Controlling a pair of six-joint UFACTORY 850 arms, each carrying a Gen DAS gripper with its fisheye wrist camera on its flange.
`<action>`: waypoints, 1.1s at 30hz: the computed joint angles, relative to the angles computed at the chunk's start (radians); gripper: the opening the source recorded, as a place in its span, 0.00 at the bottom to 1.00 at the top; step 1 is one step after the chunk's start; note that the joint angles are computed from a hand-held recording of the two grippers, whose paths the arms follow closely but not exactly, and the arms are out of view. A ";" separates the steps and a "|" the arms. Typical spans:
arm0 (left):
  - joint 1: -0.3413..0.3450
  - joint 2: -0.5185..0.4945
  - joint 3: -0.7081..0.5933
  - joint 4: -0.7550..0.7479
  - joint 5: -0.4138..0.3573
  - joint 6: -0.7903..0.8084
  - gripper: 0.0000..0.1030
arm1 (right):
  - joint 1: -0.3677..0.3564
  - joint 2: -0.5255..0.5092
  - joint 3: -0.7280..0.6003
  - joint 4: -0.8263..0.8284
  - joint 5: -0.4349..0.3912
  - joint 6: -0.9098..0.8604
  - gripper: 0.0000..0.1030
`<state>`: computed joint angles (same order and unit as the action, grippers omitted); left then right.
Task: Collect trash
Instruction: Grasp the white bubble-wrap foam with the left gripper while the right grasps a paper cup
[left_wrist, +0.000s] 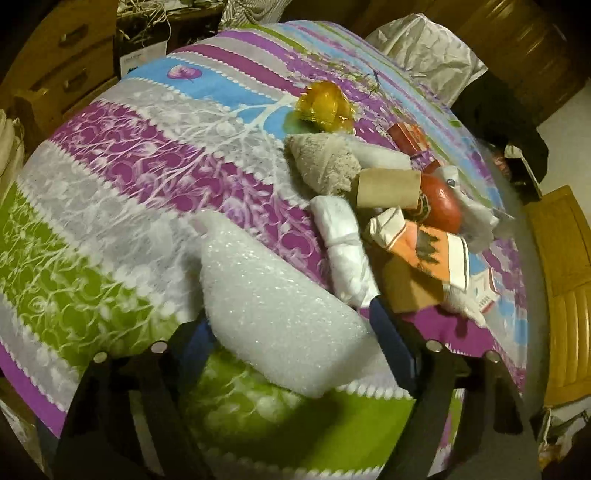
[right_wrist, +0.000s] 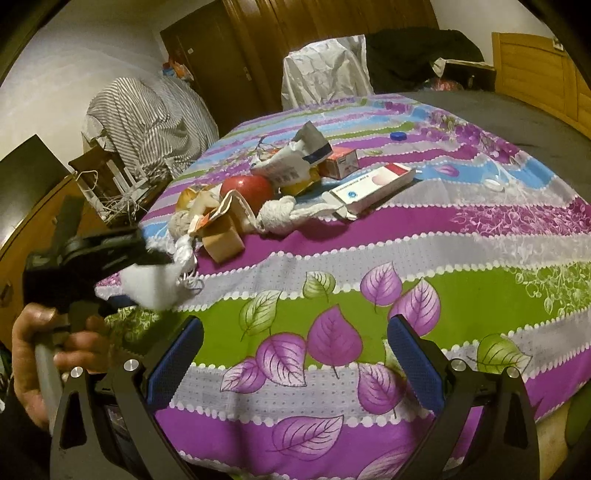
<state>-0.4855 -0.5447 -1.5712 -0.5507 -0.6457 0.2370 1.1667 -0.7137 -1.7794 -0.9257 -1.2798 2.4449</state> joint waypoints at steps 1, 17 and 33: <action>0.011 0.018 0.025 -0.020 0.001 0.030 0.73 | 0.000 0.006 0.008 -0.007 0.005 0.009 0.96; 0.094 0.152 0.194 0.054 0.123 0.247 0.72 | -0.093 0.061 0.077 -0.115 0.127 -0.025 0.92; 0.081 0.148 0.197 0.039 0.141 0.295 0.73 | -0.328 0.053 0.116 -0.441 0.655 0.146 0.09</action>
<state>-0.4045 -0.3969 -1.3740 -0.5121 -0.5051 0.5315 0.8392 -0.6606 -1.6630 -1.3672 -0.6244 2.5904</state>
